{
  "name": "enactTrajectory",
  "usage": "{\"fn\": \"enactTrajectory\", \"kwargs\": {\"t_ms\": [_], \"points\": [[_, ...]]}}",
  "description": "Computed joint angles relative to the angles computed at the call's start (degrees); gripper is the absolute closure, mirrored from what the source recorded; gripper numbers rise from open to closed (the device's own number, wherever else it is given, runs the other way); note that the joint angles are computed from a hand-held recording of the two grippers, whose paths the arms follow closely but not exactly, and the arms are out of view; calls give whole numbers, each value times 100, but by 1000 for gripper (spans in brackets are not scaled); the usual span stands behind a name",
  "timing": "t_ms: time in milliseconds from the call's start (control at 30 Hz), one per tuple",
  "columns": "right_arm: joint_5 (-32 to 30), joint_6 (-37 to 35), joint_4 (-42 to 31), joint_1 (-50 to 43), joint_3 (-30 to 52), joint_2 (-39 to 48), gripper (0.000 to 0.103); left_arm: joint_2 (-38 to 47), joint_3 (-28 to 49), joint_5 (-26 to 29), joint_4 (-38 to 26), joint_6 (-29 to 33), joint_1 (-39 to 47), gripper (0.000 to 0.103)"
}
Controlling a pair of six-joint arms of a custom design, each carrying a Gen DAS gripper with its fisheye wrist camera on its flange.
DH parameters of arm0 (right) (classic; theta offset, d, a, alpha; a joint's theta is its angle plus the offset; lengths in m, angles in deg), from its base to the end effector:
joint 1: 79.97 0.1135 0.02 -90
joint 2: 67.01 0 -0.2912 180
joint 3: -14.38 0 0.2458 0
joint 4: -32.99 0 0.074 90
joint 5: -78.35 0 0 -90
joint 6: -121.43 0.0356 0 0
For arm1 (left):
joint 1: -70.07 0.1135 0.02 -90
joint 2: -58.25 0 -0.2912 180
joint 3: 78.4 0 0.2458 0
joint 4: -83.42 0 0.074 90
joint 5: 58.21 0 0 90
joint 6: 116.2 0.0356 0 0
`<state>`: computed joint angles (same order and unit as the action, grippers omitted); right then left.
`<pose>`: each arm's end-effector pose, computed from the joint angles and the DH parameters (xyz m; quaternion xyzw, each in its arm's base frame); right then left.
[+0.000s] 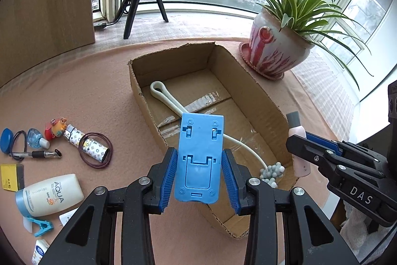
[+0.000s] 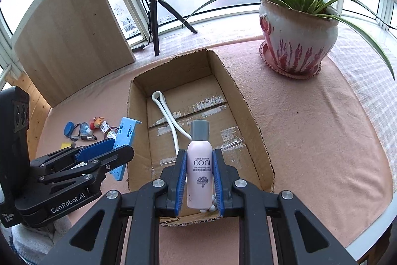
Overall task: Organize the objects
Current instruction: 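Release the pink bottle into the box with the right gripper while the left gripper drops the blue stand in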
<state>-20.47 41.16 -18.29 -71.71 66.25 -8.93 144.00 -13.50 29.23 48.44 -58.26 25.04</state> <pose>0.1665 0.0297 0.2420 -0.0092 0.9574 0.1165 0.2641 0.2058 -0.2038 0.2258 0.1014 0.9503 -0.1663 0.2430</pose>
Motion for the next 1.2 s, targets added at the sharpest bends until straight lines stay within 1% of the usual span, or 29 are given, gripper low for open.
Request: {"fn": "enactTrajectory", "kwargs": {"t_ms": [167, 200, 267, 300, 333, 533, 633, 867, 1100, 1200], "points": [[-86, -215, 143, -299, -10, 201, 84, 200, 149, -20, 54, 8, -20, 62], [-121, -239, 179, -359, -22, 209, 84, 227, 174, 14, 25, 3, -9, 55], [-125, -248, 196, -423, -36, 182, 76, 173, 142, -106, 18, -22, -37, 53], [-137, -236, 213, -450, -51, 144, 67, 139, 133, -150, -16, -22, -39, 53], [-136, -216, 237, -460, -72, 92, 63, 89, 113, -141, -41, -29, -12, 53], [-120, -56, 213, -304, -80, 62, 63, -320, -142, -138, -170, -101, 137, 53], [-30, 75, 188, -65, -100, 40, 63, -579, -326, -119, -265, -123, 212, 53], [312, 541, 125, 790, -105, -61, 63, -1392, -808, -61, -654, -172, 495, 53], [781, 1104, 259, 1781, -74, 41, 63, -2305, -1479, 205, -1055, -45, 1135, 53], [858, 1267, 339, 2103, -76, 131, 63, -2641, -1783, 337, -1216, 84, 1425, 53]]}}
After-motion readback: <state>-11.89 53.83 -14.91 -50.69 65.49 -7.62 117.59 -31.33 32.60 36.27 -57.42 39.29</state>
